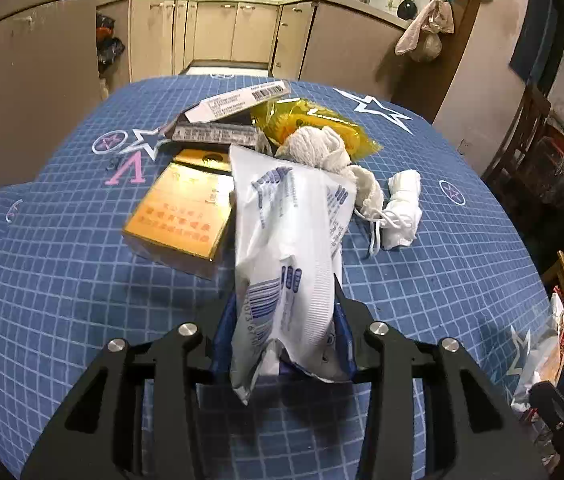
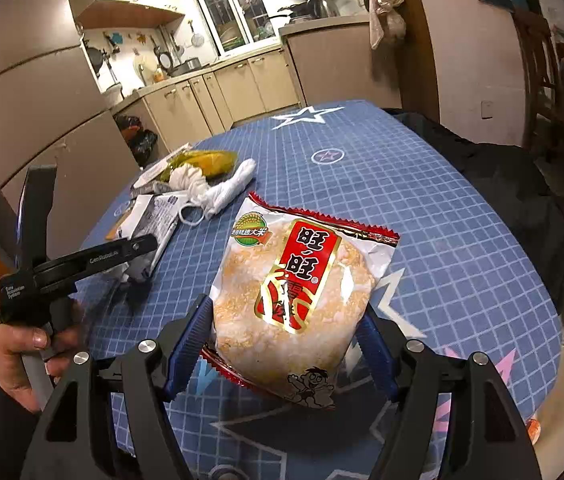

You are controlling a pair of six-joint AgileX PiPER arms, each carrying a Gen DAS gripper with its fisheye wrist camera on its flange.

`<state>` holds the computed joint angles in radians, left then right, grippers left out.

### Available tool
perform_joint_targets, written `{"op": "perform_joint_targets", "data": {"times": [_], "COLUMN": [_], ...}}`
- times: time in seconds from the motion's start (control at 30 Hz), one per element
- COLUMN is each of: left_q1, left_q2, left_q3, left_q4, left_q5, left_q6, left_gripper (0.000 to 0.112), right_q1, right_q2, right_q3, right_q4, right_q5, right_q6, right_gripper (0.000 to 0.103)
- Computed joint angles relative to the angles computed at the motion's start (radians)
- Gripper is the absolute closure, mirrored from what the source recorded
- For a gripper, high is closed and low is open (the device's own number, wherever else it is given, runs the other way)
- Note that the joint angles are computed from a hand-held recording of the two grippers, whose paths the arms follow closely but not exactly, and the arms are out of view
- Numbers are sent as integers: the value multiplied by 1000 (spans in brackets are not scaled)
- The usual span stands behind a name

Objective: Collect trash
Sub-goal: 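Grasp the white plastic bag with the left gripper while the right grasps the red-labelled snack packet, then carry both items over the white bucket and open both grippers to drop them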

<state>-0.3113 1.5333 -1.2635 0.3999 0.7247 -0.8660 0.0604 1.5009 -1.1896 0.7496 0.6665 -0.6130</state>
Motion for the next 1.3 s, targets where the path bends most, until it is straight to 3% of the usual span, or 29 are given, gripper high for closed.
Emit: {"op": "perform_joint_targets", "data": {"times": [0.07, 0.2, 0.4, 0.6, 0.77, 0.97, 1.13, 1.3], "left_q1": [-1, -57, -264, -461, -535, -620, -677, -727], "left_q2": [-20, -114, -232, -207, -107, 86, 260, 487], "left_q3": [24, 118, 185, 124, 29, -176, -389, -693], "left_q4": [-6, 84, 303, 412, 403, 378, 350, 299], "left_q5": [-14, 0, 159, 280, 271, 238, 230, 293], "left_q6": [1, -127, -390, -469, -440, -367, -282, -155], "left_gripper": [83, 86, 86, 86, 86, 86, 87, 86], "right_q1": [-9, -43, -111, -209, -367, -685, -942, -1081], "right_q2": [-7, -36, -89, -156, -218, -224, -145, -29], "right_q3": [6, 42, 102, 165, 202, 188, 116, 22], "right_q4": [15, 68, 144, 191, 222, 271, 297, 295], "right_q5": [1, 4, 33, 60, 111, 255, 352, 370], "right_q6": [-9, -77, -182, -270, -368, -506, -612, -670], "right_gripper": [32, 33, 33, 33, 33, 33, 33, 33]}}
